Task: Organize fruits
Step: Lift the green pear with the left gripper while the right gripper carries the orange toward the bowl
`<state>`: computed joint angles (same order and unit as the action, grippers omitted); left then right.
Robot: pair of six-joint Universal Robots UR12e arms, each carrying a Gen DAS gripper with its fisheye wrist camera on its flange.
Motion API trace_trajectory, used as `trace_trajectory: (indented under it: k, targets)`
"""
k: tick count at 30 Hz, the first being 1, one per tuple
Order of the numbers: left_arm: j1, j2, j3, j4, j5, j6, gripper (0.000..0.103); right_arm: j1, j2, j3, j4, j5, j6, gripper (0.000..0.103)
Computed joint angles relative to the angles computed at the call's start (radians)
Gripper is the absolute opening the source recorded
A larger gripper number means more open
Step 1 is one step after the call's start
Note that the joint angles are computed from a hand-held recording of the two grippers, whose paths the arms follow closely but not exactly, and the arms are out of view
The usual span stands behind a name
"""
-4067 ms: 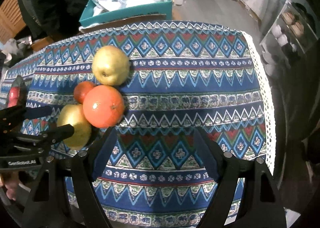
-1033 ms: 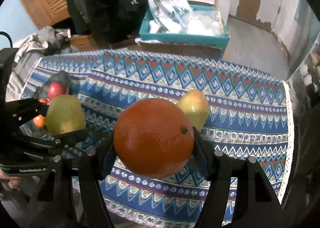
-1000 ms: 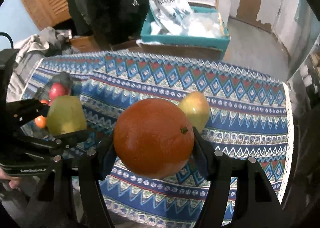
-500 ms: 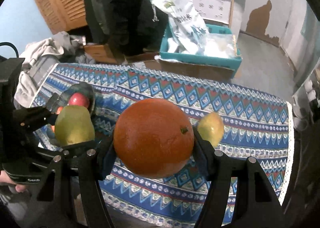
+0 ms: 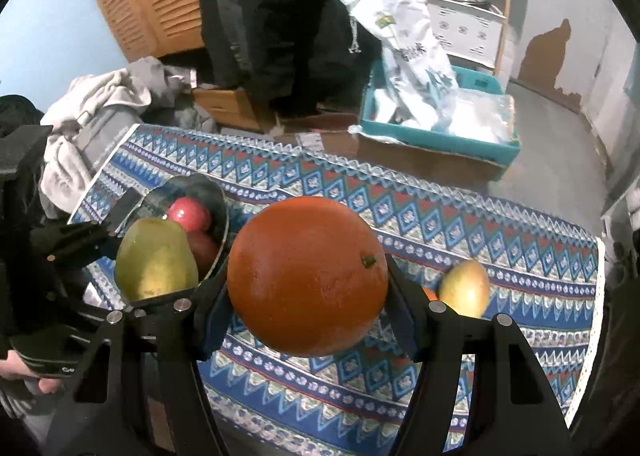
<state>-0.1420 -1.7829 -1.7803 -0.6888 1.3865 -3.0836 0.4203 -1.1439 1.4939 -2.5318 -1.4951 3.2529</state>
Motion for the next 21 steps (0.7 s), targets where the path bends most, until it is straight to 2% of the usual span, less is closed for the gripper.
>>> trace_trajectory:
  k: [13,21]
  targets:
    - [0.061,0.014,-0.027,0.020,-0.010,-0.046,0.066,0.030,0.073,-0.109,0.062,0.025,-0.030,0.067]
    - [0.098,0.013,-0.033,0.029,0.013,-0.077,0.066,0.047,0.132,-0.187,0.107,0.050,-0.051,0.067]
